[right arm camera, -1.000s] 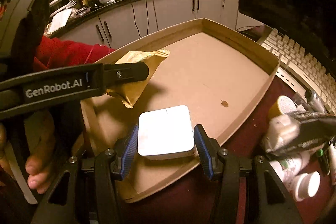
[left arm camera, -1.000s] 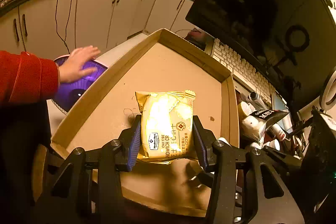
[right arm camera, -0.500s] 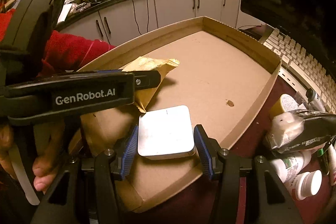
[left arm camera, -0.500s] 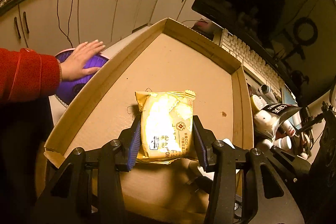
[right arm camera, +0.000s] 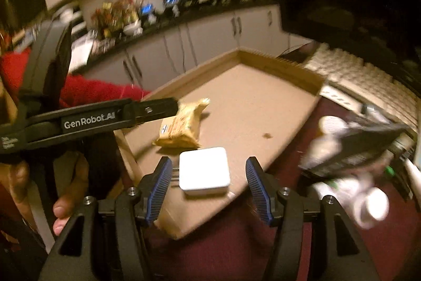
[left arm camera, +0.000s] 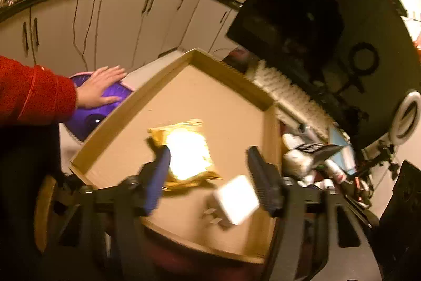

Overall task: Organize objects
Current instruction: 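Open left gripper dropping packet in tray while right gripper releases white box there, then grasp white pill bottle with right gripper while left gripper moves to black packet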

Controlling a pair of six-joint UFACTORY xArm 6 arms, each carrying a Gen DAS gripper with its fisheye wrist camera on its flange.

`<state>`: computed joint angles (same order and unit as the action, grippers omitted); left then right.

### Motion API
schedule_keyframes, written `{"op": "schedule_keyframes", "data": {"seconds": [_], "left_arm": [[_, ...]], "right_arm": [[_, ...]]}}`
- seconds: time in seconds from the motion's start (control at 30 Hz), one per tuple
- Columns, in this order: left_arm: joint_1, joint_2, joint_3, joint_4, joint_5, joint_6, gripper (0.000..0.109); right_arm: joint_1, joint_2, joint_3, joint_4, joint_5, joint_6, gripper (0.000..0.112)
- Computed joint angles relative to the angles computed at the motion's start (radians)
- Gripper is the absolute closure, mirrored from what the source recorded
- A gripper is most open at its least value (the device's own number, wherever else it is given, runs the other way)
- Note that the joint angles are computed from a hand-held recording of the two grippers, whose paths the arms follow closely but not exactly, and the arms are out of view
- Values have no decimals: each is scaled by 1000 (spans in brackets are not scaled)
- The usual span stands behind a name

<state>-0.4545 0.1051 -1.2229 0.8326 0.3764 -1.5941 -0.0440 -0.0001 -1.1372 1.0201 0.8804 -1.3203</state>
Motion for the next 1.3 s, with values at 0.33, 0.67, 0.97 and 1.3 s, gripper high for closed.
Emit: {"op": "schedule_keyframes", "data": {"seconds": [0.33, 0.67, 0.97, 1.3], "left_arm": [[-108, 156, -188, -108, -6, 180, 43], [-140, 239, -293, -239, 55, 335, 43], [-152, 403, -547, -354, 169, 564, 43], [-162, 697, -1018, -469, 375, 832, 43]], "right_arm": [[-204, 60, -44, 15, -60, 90, 49], [-157, 174, -111, -75, -142, 178, 52], [-159, 208, -139, -80, -123, 191, 76], [-209, 199, -136, -65, -92, 213, 76]]}}
